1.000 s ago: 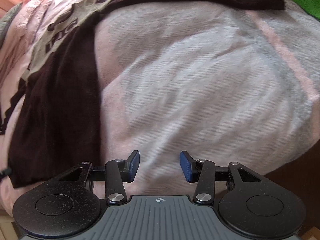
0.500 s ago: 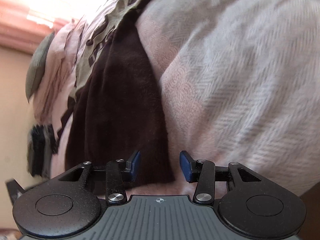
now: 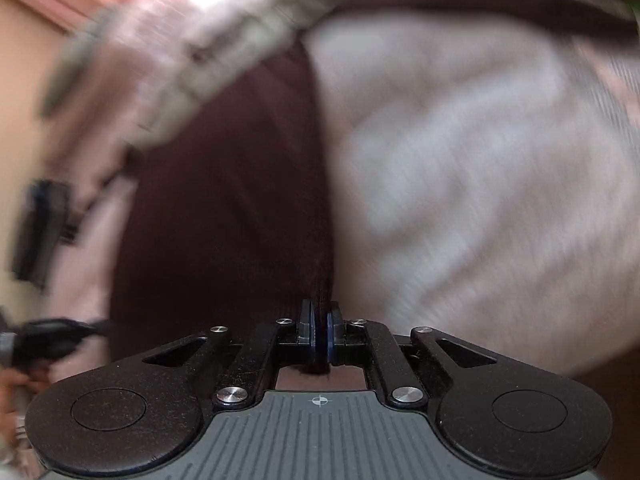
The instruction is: Fold large clothes
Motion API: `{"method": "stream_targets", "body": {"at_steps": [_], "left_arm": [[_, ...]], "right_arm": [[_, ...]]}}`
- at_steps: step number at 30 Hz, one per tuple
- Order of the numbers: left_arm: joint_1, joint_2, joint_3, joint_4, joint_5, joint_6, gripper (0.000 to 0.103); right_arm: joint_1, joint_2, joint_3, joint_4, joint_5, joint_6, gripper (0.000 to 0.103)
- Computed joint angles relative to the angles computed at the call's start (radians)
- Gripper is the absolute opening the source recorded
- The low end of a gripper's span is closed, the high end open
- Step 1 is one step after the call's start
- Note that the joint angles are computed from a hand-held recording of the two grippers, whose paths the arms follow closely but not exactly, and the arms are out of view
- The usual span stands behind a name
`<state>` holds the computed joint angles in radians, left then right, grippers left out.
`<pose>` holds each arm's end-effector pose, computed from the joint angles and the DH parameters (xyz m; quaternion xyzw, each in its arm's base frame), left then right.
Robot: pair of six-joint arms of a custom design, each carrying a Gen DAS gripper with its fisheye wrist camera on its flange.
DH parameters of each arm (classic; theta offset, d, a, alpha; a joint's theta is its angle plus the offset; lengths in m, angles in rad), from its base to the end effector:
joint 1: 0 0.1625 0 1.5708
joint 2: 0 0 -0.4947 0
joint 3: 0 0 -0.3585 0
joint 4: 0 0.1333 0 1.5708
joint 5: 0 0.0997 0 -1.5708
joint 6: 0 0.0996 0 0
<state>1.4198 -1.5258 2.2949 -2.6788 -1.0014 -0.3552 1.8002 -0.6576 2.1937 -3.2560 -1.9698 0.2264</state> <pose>0.1244 -0.4253 0.3614 -0.1435 0.9362 -0.2260 0.2275 0.2095 -0.4812 0.0306 -0.0133 -0.9775 0.1158 0.1760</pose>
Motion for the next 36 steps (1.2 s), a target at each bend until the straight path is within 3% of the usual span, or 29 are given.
{"method": "stream_targets", "body": {"at_steps": [2, 4, 5, 6, 9, 13, 19, 23, 28, 29, 36], "left_arm": [[-0.022, 0.005, 0.004, 0.018, 0.036, 0.02, 0.008], [-0.041, -0.01, -0.008, 0.078, 0.062, 0.051, 0.013], [-0.05, -0.023, -0.008, 0.091, 0.081, 0.064, 0.017], [-0.055, -0.037, -0.013, 0.101, 0.101, 0.061, 0.016], [-0.046, -0.066, -0.027, 0.065, 0.169, 0.047, 0.021], [0.055, -0.002, -0.123, -0.101, 0.219, 0.107, 0.023], [0.244, 0.179, -0.395, -0.357, 0.116, 0.085, 0.027], [0.32, 0.283, -0.573, -0.383, 0.082, 0.04, 0.027], [0.384, 0.374, -0.716, -0.314, 0.056, -0.039, 0.023], [0.382, 0.382, -0.719, -0.335, 0.075, -0.021, 0.006], [0.297, 0.321, -0.515, -0.759, 0.238, 0.416, 0.005]], "right_arm": [[-0.009, 0.031, -0.034, 0.085, -0.024, 0.038, 0.003], [0.015, 0.04, -0.058, 0.124, -0.055, 0.029, 0.021], [0.022, 0.034, -0.071, 0.161, -0.06, 0.019, 0.043], [0.031, 0.024, -0.086, 0.203, -0.071, 0.018, 0.05], [0.033, -0.004, -0.086, 0.189, -0.084, 0.035, 0.05], [0.031, 0.003, -0.099, 0.09, -0.204, 0.101, 0.05], [0.003, 0.045, -0.152, 0.064, -0.294, 0.196, 0.05], [0.013, 0.07, -0.144, 0.044, -0.341, 0.218, 0.05], [0.024, 0.083, -0.127, 0.036, -0.384, 0.243, 0.05], [0.029, 0.09, -0.138, 0.046, -0.392, 0.251, 0.05], [0.063, 0.129, -0.188, 0.076, -0.434, 0.298, 0.05]]}}
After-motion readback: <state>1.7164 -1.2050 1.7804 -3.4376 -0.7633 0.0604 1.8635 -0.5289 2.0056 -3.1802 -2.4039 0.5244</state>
